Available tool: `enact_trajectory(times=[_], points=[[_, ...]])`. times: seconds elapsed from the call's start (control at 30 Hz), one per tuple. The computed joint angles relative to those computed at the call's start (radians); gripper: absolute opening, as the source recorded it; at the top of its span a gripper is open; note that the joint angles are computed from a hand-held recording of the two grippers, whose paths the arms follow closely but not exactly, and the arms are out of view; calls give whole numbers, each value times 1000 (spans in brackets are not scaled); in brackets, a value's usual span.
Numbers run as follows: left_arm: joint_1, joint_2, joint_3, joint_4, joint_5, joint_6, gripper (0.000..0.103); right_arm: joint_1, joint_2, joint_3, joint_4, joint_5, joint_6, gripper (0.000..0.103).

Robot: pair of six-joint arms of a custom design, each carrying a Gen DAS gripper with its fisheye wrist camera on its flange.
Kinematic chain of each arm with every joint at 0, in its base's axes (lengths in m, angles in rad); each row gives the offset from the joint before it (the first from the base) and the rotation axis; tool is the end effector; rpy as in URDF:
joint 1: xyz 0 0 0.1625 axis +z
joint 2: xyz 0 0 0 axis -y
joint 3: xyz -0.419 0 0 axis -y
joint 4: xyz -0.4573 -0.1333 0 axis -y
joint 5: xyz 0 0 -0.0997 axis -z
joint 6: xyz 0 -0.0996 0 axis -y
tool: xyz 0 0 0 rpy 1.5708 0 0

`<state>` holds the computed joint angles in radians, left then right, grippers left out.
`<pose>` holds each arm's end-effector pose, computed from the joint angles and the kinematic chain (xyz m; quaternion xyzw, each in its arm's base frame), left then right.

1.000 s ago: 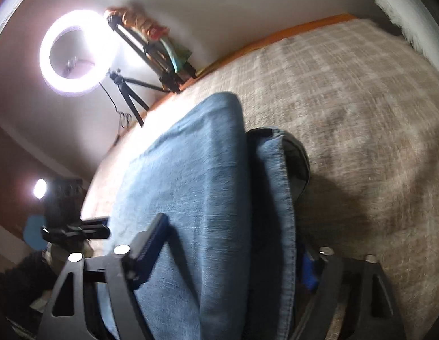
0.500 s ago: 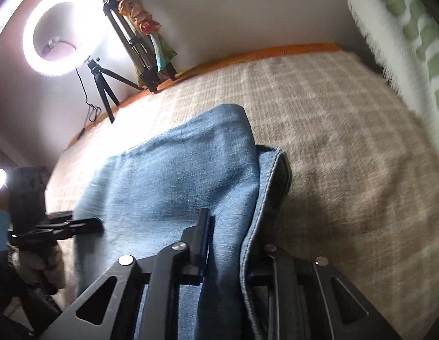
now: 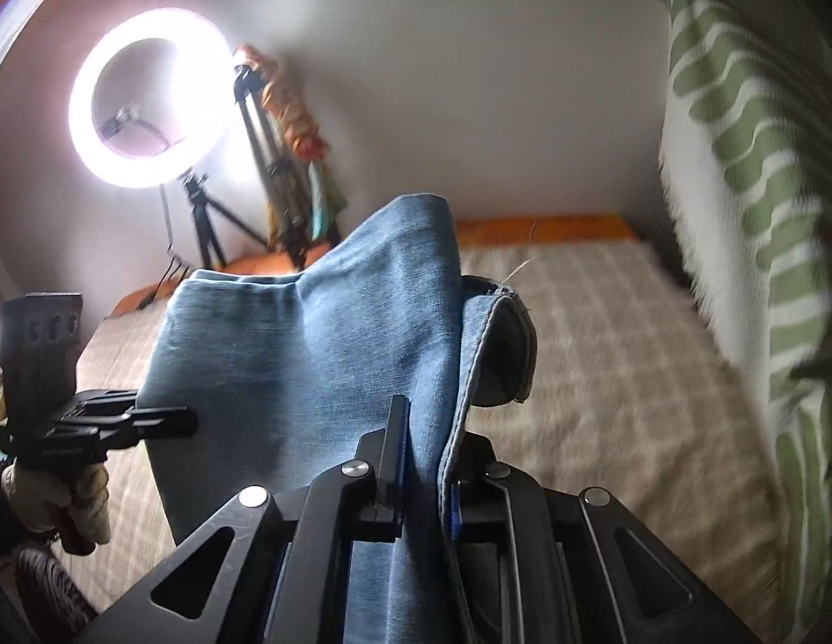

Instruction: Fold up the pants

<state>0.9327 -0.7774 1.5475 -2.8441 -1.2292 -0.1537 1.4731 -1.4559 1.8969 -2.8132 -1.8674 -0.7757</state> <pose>-0.3185 -0.7093 0.1039 0.1878 0.9367 -0.2898 0.0573 0.0452 -0.6067 0.3889 0.2485 -0.8780 0.2920 0.2865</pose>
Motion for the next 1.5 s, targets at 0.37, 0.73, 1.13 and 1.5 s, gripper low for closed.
enact_trajectory(times=[0.37,0.73,1.13,1.5], points=[[59,176,-323,77,45,122,13,45,243,-268,-67,-56,-6,9],[117,327,-575,169,76,155,13,38,457,-506,-64,-117,-34,9],[128,430,-717,335,271,117,25,39,634,-671,-141,-316,-86,31],[103,351,-599,328,396,92,40,74,587,-603,-209,-371,-77,64]])
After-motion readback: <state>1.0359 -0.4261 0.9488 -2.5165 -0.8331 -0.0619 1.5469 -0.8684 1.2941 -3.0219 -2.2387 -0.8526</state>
